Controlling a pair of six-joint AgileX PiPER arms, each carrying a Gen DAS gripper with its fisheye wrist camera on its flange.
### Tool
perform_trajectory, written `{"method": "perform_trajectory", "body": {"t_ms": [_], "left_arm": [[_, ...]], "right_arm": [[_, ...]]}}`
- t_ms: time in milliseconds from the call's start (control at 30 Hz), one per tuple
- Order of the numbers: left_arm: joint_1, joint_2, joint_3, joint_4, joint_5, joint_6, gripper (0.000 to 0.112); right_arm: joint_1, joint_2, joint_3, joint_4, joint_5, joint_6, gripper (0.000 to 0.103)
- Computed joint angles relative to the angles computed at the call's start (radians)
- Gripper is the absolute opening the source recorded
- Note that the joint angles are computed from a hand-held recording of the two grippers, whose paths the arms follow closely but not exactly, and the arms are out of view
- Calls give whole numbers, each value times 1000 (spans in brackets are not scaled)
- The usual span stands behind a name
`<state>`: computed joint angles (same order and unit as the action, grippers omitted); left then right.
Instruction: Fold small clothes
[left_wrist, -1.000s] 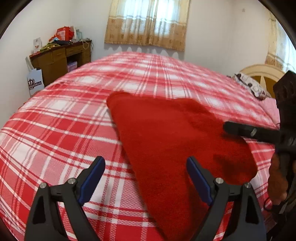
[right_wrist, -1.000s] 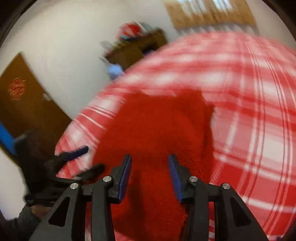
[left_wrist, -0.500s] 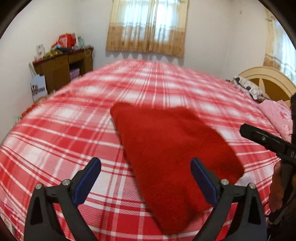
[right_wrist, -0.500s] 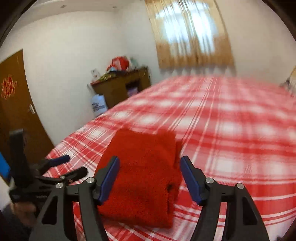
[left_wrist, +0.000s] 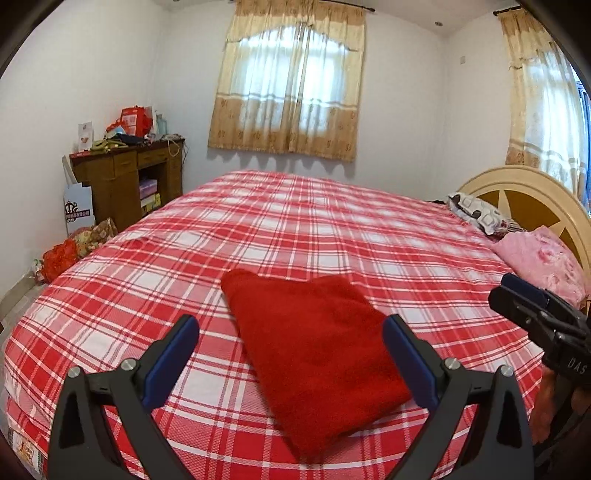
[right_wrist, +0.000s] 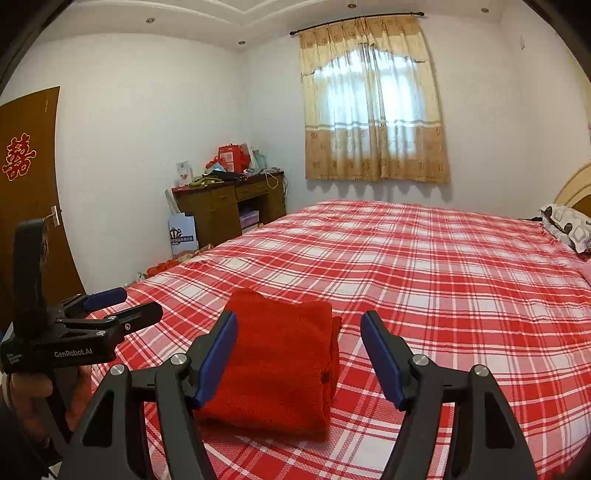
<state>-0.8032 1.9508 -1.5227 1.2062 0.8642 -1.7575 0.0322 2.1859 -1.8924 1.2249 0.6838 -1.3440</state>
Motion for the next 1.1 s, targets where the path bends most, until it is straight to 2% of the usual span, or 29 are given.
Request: {"method": "perform_trajectory", "body": {"t_ms": [1100], "left_arm": [[-28,2,-6,22,17,-8,102]], "right_arm": [[-6,-40,70,29,20,-40,70]]}}
